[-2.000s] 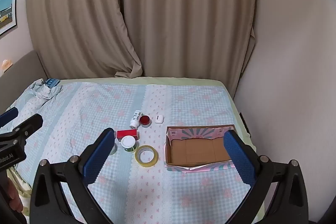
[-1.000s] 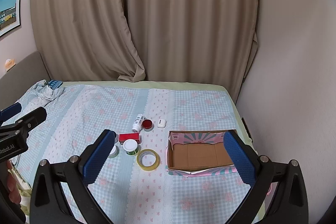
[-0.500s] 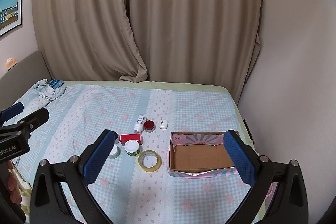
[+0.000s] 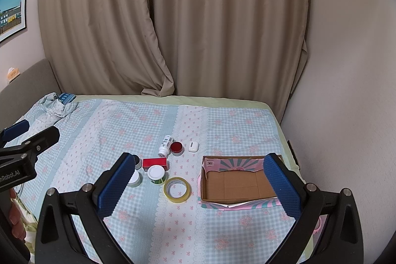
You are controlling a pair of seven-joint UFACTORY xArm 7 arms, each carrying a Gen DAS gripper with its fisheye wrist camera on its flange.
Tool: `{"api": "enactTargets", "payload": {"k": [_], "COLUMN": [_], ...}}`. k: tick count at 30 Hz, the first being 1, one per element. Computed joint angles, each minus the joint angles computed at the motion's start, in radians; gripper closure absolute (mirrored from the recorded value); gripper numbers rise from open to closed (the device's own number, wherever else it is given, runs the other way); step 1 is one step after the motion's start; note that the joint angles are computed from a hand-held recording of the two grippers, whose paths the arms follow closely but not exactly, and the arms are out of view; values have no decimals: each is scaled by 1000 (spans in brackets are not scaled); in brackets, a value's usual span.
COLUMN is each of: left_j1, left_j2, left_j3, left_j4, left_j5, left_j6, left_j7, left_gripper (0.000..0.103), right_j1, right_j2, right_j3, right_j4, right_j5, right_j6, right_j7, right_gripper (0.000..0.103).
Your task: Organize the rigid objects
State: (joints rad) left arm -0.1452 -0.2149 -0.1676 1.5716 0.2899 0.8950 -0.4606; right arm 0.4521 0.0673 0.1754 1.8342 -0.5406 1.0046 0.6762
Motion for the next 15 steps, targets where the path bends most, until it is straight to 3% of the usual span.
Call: {"api": "enactTargets", "payload": {"k": [15], "left_j1": [-9], "left_j2": [27], "left_j3": [6], "left_j4": [40], "left_j5": [-3], "left_j6": [26], "left_j7": [9], "left_gripper": [1], "right_j1": [16], "right_j2": [22], "right_j3": [-7], "right_j4": [27], "right_j5": [1], "right_j6": [3], "right_j7": [4], "right_gripper": [0]}}
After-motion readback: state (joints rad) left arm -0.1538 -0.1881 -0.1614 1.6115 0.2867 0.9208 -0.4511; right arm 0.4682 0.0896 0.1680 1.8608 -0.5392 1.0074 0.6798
